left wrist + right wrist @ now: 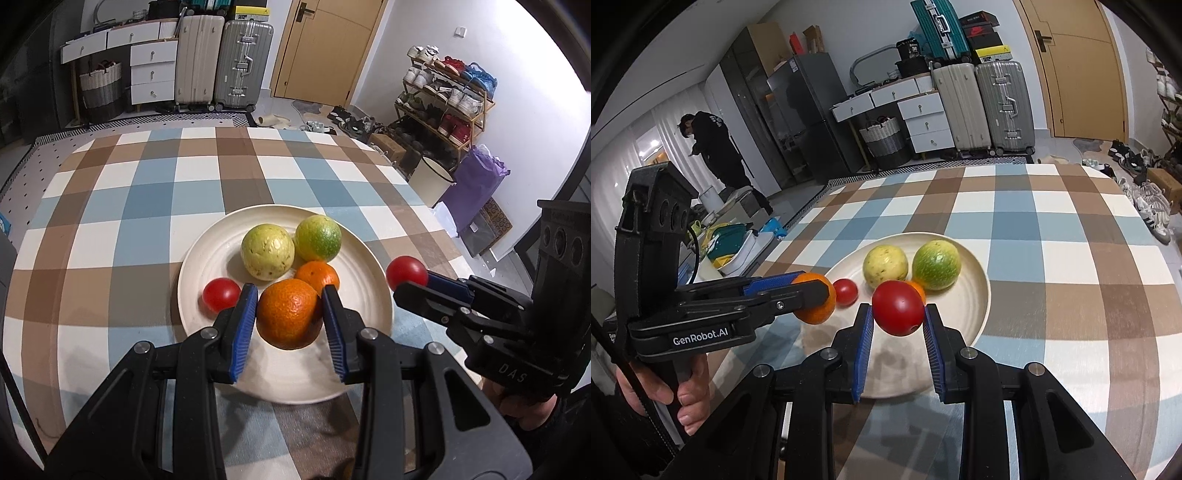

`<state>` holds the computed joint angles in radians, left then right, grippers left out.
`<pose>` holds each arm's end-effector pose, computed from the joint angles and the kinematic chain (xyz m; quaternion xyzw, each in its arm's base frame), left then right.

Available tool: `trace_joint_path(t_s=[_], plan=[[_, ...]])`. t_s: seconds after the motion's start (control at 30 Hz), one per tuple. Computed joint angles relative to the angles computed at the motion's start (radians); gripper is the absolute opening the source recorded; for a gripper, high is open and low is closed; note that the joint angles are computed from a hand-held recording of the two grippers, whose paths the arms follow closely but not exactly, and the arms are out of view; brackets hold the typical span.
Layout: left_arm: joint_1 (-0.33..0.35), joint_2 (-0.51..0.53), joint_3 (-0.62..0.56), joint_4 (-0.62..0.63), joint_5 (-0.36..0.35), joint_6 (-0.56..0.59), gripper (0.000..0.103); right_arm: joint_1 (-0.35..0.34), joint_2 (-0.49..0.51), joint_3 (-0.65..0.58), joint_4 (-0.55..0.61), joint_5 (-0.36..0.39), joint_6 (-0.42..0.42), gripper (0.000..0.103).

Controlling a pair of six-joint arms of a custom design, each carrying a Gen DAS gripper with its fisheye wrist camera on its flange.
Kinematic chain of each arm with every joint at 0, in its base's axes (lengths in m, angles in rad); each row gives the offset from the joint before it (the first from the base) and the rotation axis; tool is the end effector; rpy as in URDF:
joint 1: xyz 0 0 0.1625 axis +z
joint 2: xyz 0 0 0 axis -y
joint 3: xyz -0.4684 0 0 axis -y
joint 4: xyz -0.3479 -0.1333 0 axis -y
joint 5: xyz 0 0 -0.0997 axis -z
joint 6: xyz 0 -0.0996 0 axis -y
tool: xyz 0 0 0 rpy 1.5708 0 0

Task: Organize fruits
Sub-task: 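Carry the orange and tomato over the cream plate with both grippers, then lower both fruits onto the plate and open both grippers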

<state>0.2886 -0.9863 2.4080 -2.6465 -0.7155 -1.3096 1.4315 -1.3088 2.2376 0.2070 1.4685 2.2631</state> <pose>-0.3066 -0.3085 0.1138 0.0591 0.8973 -0.3507 0.2617 0.1031 -0.2982 0.2044 0.3626 -0.9053 0.2125 0.0614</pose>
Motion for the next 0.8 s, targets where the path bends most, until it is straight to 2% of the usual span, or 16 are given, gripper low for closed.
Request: trace_joint_path(t_s=[0.4,0.8], plan=[[0.063,0.008,-0.007,-0.060,0.015,0.061,0.033,0.018,0.058,-0.061,0.009,0.020,0.039,0.028],[0.107,0.030,-0.006,-0.117,-0.003,0.115,0.033,0.021,0.090,-0.079,-0.003,0.041,0.046,0.028]])
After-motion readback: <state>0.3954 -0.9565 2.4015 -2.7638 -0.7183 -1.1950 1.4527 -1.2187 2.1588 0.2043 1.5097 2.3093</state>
